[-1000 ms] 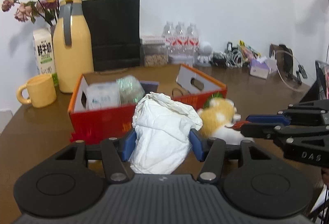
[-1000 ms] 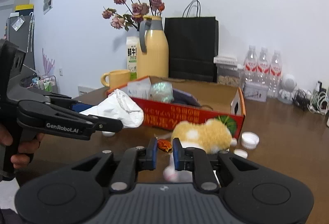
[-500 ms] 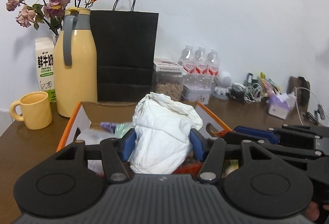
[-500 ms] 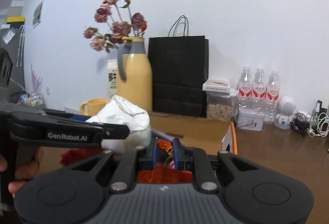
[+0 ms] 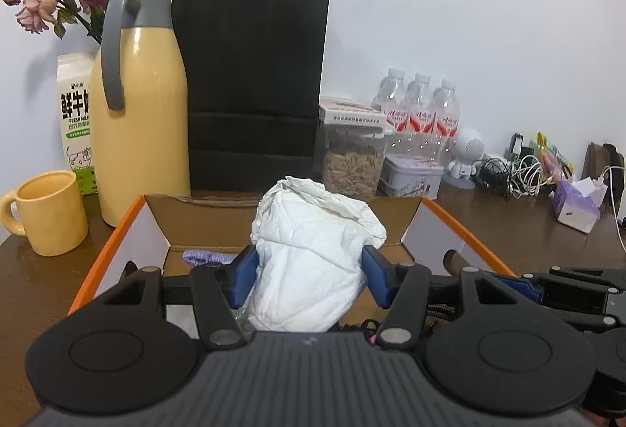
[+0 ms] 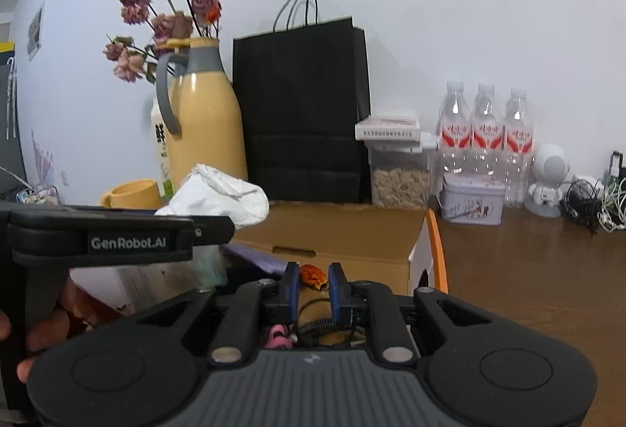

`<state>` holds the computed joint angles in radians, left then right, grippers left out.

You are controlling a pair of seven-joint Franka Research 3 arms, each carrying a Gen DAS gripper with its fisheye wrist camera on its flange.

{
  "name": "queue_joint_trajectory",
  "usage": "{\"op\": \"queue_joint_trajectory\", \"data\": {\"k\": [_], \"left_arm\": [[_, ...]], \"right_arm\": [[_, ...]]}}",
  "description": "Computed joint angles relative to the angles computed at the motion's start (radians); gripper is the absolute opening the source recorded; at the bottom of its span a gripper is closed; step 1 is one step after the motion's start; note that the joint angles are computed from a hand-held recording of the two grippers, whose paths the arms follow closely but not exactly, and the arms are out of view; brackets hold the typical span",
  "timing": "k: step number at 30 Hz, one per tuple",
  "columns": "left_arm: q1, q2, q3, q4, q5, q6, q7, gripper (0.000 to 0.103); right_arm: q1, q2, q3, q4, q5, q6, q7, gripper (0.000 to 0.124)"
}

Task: Organize objects
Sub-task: 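Lower the tissue into the box with the left gripper while the right gripper drops the orange item in, then withdraw both grippers from the box toward the white bottle caps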

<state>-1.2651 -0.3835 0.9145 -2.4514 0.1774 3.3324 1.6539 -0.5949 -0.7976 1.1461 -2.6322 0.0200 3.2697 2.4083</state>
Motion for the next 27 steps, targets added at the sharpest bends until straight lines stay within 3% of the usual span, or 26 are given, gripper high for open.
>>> {"op": "queue_joint_trajectory", "data": {"k": [2,5,6,7,9,11,22,27], "left_arm": [[-0.003,0.004,0.004,0.002,-0.001,-0.005,0.002,0.064],[0.030,0.019,-0.023,-0.011,-0.002,0.026,-0.009,0.090],[0.049,0.026,-0.038,-0.020,0.006,0.050,-0.025,0.102],[0.057,0.028,-0.042,-0.028,0.014,0.077,-0.039,0.103],[0.089,0.039,-0.067,-0.041,0.021,0.122,-0.071,0.103],[0.121,0.049,-0.094,-0.044,0.033,0.131,-0.095,0.103],[0.202,0.081,-0.141,-0.043,0.149,0.166,-0.223,0.103],[0.276,0.081,-0.203,-0.051,0.189,0.188,-0.268,0.103]], "right_arm": [[-0.002,0.004,0.006,0.002,-0.004,-0.007,-0.001,0.015],[0.004,-0.008,0.006,0.000,-0.004,-0.021,0.010,0.021],[0.010,-0.011,0.002,-0.003,-0.003,-0.020,0.015,0.036],[0.014,-0.022,0.003,-0.008,-0.001,-0.016,0.023,0.046],[0.013,-0.056,0.009,-0.016,0.005,-0.017,0.042,0.091],[0.009,-0.100,0.018,-0.023,0.011,-0.021,0.065,0.103],[0.019,-0.139,0.006,-0.018,-0.031,-0.072,0.122,0.103],[0.027,-0.167,0.001,-0.018,-0.049,-0.083,0.141,0.103]]}}
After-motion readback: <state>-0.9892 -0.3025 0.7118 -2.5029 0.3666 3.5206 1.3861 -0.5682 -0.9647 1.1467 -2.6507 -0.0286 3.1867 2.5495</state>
